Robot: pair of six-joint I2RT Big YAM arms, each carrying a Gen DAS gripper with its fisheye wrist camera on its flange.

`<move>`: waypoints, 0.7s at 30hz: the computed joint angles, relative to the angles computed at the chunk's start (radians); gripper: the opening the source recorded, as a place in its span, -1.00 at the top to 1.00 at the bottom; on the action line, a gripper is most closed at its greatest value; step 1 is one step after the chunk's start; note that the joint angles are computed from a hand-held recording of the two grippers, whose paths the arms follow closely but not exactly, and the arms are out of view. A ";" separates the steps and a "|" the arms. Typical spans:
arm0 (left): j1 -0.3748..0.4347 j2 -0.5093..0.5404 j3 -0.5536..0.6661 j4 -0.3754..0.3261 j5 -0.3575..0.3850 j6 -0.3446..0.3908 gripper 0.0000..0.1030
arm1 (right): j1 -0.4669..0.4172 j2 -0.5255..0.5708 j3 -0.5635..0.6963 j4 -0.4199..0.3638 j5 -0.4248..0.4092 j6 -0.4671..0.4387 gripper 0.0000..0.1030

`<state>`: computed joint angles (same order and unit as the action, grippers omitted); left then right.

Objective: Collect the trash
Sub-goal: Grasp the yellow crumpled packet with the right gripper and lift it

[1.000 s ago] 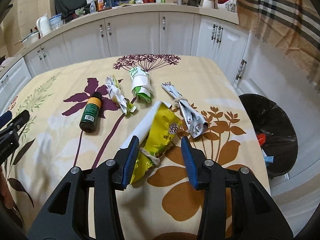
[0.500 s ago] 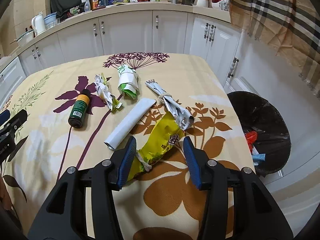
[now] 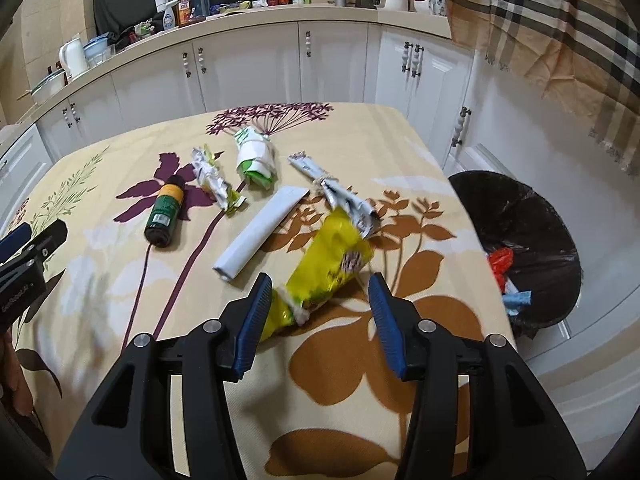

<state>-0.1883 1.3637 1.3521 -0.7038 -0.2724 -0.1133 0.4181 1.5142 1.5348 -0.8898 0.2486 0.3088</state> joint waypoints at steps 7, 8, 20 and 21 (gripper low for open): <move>0.010 -0.007 -0.011 0.001 0.007 -0.005 -0.41 | 0.010 0.019 0.019 -0.009 -0.005 -0.010 0.05; 0.009 -0.008 -0.012 0.002 0.007 -0.006 -0.41 | 0.010 0.021 0.021 -0.009 -0.010 -0.010 0.05; 0.009 -0.009 -0.011 -0.001 0.007 -0.007 -0.41 | 0.009 0.008 0.013 0.011 -0.024 -0.010 0.05; 0.009 -0.009 -0.011 0.000 0.005 -0.006 -0.41 | 0.006 0.006 0.011 0.008 -0.027 -0.003 0.05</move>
